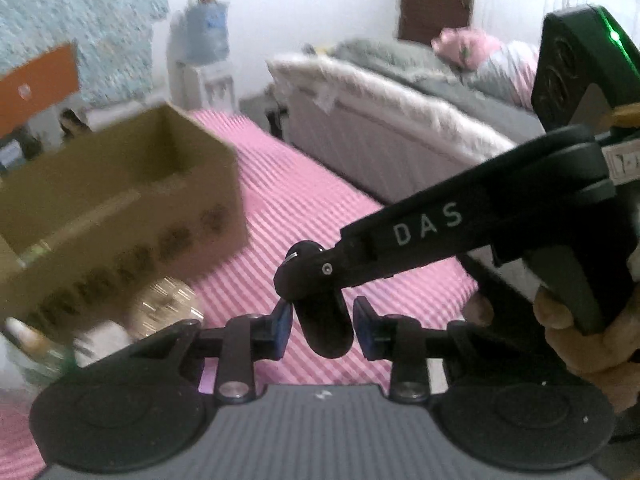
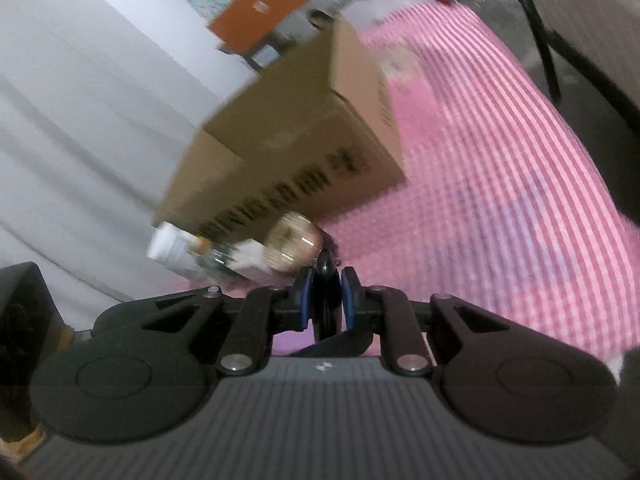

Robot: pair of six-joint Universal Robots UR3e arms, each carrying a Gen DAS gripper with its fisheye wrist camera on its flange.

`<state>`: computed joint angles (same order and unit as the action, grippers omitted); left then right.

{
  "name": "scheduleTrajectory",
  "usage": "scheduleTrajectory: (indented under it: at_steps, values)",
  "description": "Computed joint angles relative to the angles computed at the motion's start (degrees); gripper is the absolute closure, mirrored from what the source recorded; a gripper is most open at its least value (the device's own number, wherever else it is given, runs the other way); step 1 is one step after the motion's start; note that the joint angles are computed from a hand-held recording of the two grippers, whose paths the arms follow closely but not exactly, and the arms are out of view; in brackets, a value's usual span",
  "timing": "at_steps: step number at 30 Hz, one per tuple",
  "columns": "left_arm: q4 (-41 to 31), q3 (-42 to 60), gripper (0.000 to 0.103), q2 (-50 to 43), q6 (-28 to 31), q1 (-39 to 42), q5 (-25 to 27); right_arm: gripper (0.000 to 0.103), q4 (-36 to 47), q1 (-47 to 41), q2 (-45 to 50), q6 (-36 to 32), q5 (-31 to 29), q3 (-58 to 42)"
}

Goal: Organize rigid objects
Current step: 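Lift the black oval object and carry it into the box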

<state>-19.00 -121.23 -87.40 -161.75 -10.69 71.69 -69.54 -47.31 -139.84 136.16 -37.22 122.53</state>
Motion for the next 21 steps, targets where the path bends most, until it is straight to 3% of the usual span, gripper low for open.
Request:
scheduleTrajectory:
  at_steps: [4,8,11,16,21]
  values:
    - [-3.3,1.7,0.069,6.6,1.4,6.0,-2.5,0.088,-23.9,12.5,6.7,17.6,2.6,-2.0]
    - [-9.4,9.0,0.069,8.3,3.3,12.5,-4.4,0.088,-52.9,27.1,24.2,34.9,1.7,-9.6]
    - [-17.7,19.6,0.069,3.9,3.9,16.4,-5.3,0.088,-63.8,35.9,39.3,42.6,-0.9,-21.4]
    - [-32.0,39.8,0.069,-10.3,4.6,20.3,-6.1,0.088,-56.7,44.3,64.9,48.2,-4.1,-50.7]
    - [-42.9,56.0,0.069,-24.7,4.9,21.5,-5.1,0.088,-43.6,48.6,87.6,52.7,-6.2,-80.7]
